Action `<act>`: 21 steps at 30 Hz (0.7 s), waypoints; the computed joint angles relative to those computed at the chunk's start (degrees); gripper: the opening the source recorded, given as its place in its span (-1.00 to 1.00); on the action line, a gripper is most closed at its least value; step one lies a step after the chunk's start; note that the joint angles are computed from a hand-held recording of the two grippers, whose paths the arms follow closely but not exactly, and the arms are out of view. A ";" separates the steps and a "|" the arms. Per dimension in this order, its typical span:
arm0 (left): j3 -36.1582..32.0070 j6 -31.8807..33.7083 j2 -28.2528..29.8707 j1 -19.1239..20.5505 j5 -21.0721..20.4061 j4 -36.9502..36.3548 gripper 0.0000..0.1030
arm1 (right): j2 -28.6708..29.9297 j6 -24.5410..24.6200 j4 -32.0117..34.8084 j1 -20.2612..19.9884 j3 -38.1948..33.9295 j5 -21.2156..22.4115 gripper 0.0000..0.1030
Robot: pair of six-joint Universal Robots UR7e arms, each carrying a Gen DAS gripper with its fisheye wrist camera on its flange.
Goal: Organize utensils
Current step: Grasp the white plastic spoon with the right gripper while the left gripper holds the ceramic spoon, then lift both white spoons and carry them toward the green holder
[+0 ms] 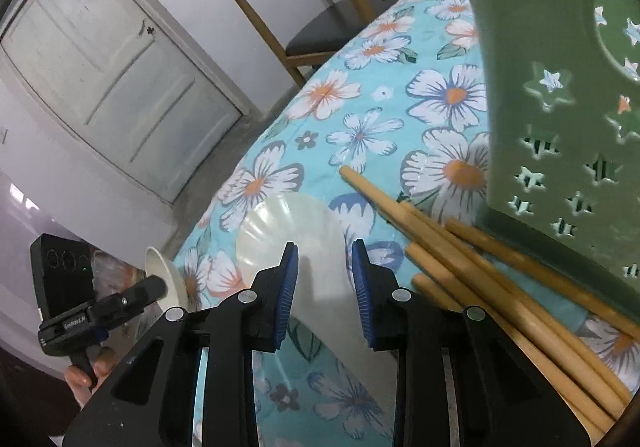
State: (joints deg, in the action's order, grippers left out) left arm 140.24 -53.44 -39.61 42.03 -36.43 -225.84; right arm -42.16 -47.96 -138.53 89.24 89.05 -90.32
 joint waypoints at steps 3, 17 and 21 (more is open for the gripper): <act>-0.15 -0.54 0.04 0.43 -0.57 -0.09 -0.96 | 0.21 0.99 2.27 -0.55 -0.61 1.44 -0.95; -1.13 3.98 0.19 -2.51 2.48 -1.63 -0.96 | -9.37 -2.18 -18.80 0.27 11.18 9.45 -1.00; -3.09 5.27 -0.17 -5.07 8.08 2.76 -0.96 | -12.70 -1.10 -18.80 -0.84 11.54 14.32 -1.00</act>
